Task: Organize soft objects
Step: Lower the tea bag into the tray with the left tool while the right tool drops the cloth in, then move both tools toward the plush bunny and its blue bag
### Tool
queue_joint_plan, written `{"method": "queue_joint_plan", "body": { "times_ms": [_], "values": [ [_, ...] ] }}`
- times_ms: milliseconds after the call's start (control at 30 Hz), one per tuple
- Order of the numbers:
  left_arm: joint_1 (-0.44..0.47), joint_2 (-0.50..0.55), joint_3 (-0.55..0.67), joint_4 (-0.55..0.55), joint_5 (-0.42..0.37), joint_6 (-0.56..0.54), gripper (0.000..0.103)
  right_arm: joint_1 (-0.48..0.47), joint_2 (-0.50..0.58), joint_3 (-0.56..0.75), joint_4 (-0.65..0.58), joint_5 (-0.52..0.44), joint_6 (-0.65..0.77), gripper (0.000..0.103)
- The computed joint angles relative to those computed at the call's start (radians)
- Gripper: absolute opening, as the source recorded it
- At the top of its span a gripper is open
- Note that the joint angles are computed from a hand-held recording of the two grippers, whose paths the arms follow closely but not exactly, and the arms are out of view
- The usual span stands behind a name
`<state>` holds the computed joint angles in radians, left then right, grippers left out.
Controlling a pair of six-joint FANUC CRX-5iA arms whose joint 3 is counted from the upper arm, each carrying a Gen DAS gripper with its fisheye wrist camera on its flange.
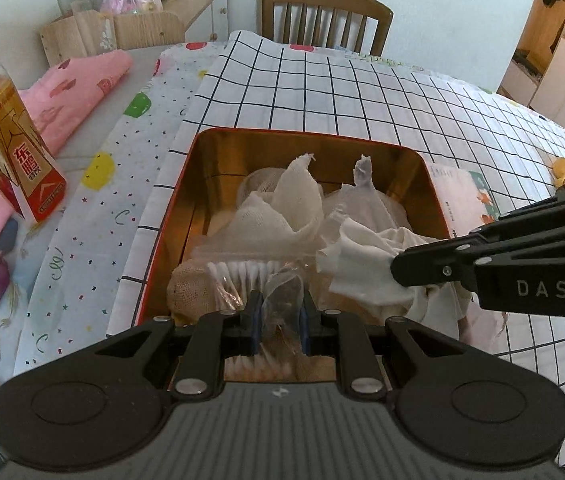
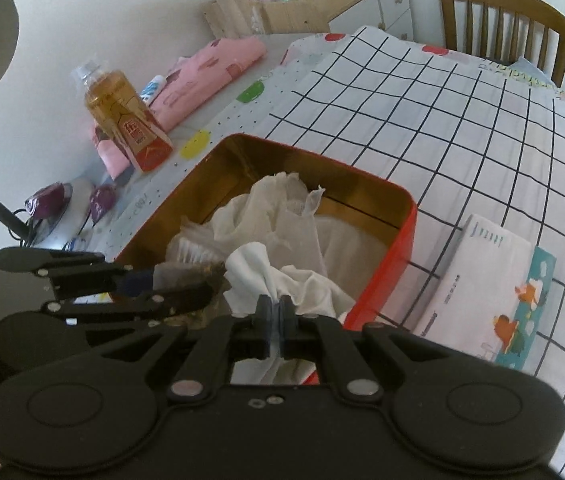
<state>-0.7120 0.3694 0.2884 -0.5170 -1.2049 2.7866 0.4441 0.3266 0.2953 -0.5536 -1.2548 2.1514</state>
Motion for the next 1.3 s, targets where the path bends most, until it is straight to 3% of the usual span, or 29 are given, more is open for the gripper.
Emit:
{"method": "queue_joint_plan", "body": {
  "times_ms": [133,467,533,600,633,833,1100,1300],
  "values": [
    [0.002,-0.003,-0.002,0.005,0.002,0.006,0.018,-0.007,-0.002,0.007,-0.013,-0.018,0.007,0.011],
    [-0.025,-0.031,-0.014,-0.017,-0.011,0.054,0.031,-0.047,-0.043,0.001,-0.062,-0.023,0.04,0.026],
    [-0.033,-0.031,-0.007,-0.026,-0.026,0.06,0.039,-0.06,-0.056,-0.002,-0.075,-0.023,0.051,0.03],
    [-0.048,-0.032,0.002,-0.051,-0.042,0.071,0.069,-0.073,-0.066,-0.002,-0.086,-0.025,0.061,0.033],
    [-0.055,-0.032,0.005,-0.063,-0.047,0.075,0.071,-0.079,-0.073,-0.004,-0.091,-0.023,0.065,0.033],
    [-0.077,-0.042,0.015,-0.099,-0.059,0.087,0.071,-0.137,-0.096,0.004,-0.136,-0.052,0.085,0.036],
    [-0.134,-0.028,0.095,-0.158,-0.121,0.051,0.071,-0.234,-0.148,-0.005,-0.181,-0.074,0.14,0.052],
    [-0.149,-0.017,0.141,-0.153,-0.092,0.018,0.074,-0.306,-0.17,-0.005,-0.209,-0.104,0.175,0.06]
  ]
}}
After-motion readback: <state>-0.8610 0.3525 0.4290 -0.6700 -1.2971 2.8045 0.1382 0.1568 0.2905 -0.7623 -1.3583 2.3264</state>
